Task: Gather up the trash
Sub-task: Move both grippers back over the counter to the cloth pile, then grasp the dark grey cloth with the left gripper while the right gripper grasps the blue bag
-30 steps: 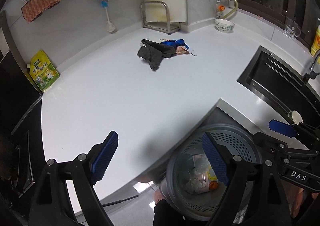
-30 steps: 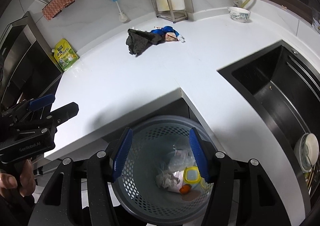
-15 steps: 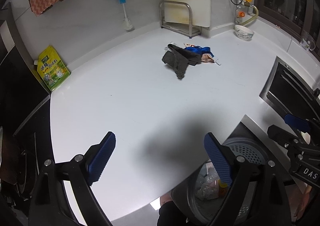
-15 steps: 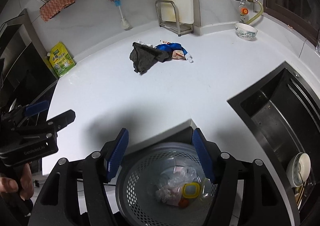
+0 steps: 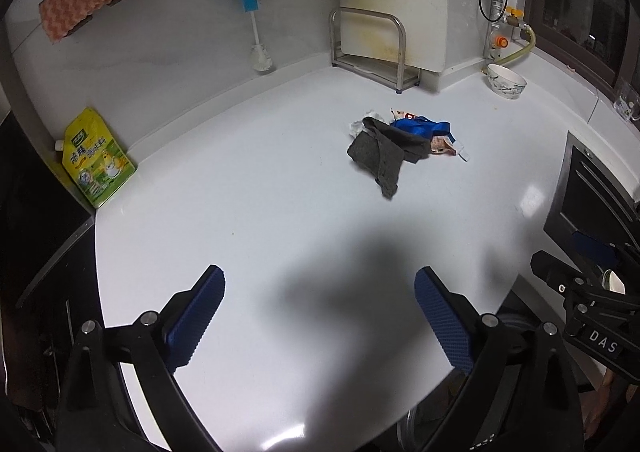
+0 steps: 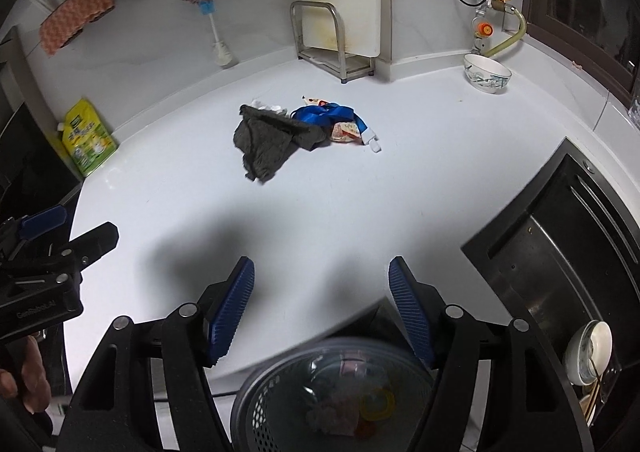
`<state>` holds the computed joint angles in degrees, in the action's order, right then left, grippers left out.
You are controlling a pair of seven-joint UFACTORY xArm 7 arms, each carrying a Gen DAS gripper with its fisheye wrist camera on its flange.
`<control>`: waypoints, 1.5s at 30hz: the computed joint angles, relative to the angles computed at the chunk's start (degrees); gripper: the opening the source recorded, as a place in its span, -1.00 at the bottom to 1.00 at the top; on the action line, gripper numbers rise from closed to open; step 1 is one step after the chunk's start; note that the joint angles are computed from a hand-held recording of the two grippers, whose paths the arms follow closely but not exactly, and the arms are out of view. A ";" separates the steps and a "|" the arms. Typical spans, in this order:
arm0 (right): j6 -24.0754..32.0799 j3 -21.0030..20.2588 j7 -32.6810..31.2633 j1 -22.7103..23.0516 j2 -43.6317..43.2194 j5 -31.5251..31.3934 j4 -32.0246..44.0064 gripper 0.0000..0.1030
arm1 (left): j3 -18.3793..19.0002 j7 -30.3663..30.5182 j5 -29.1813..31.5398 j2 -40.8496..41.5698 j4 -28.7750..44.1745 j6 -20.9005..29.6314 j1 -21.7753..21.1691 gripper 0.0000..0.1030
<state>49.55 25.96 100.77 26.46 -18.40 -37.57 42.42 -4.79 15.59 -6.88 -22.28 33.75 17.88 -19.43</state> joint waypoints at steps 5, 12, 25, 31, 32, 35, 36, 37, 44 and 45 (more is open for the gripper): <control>-1.09 -1.51 1.56 -1.97 2.43 -2.14 0.18 0.30 | 1.33 3.73 -2.02 8.03 5.63 -1.03 -1.07 0.84; -3.23 -4.53 2.87 -3.70 4.36 -3.57 -0.36 0.30 | -0.80 8.39 -6.00 19.99 15.45 -1.02 0.36 0.84; -4.36 -7.96 3.28 -6.90 5.18 -5.31 -0.53 0.30 | -7.72 11.23 -8.28 36.60 29.78 -3.88 1.56 0.84; -5.12 -8.68 4.19 -8.83 3.91 -5.06 -2.21 0.30 | -10.31 11.00 -7.13 41.41 34.08 -4.73 2.71 0.76; -5.45 -8.79 4.15 -9.17 3.93 -5.02 -2.33 0.30 | -10.71 11.17 -7.15 41.94 34.55 -4.82 2.94 0.64; -7.17 -9.31 3.92 -10.25 4.22 -5.18 -2.72 0.30 | -11.26 11.45 -6.99 42.99 35.73 -3.17 3.45 0.20; -7.89 -9.50 3.76 -10.67 4.45 -5.52 -2.68 0.30 | -11.39 11.58 -7.10 43.17 35.92 -2.69 3.63 0.03; -8.61 -9.67 3.51 -11.09 4.78 -6.06 -2.50 0.30 | -11.81 12.10 -7.59 43.37 36.12 -2.19 4.12 -0.04; -18.14 -11.51 1.05 -14.32 7.19 -11.79 -1.53 0.30 | -13.74 17.91 -12.89 43.65 36.86 1.48 6.87 -0.58; -18.81 -11.77 -0.01 -14.55 7.89 -12.23 -0.85 0.30 | -13.55 18.22 -13.22 43.64 36.97 1.81 6.76 -0.61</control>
<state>30.74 14.19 100.75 11.91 -10.51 -49.79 41.58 -18.33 33.81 -20.10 21.36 70.72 19.69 -12.67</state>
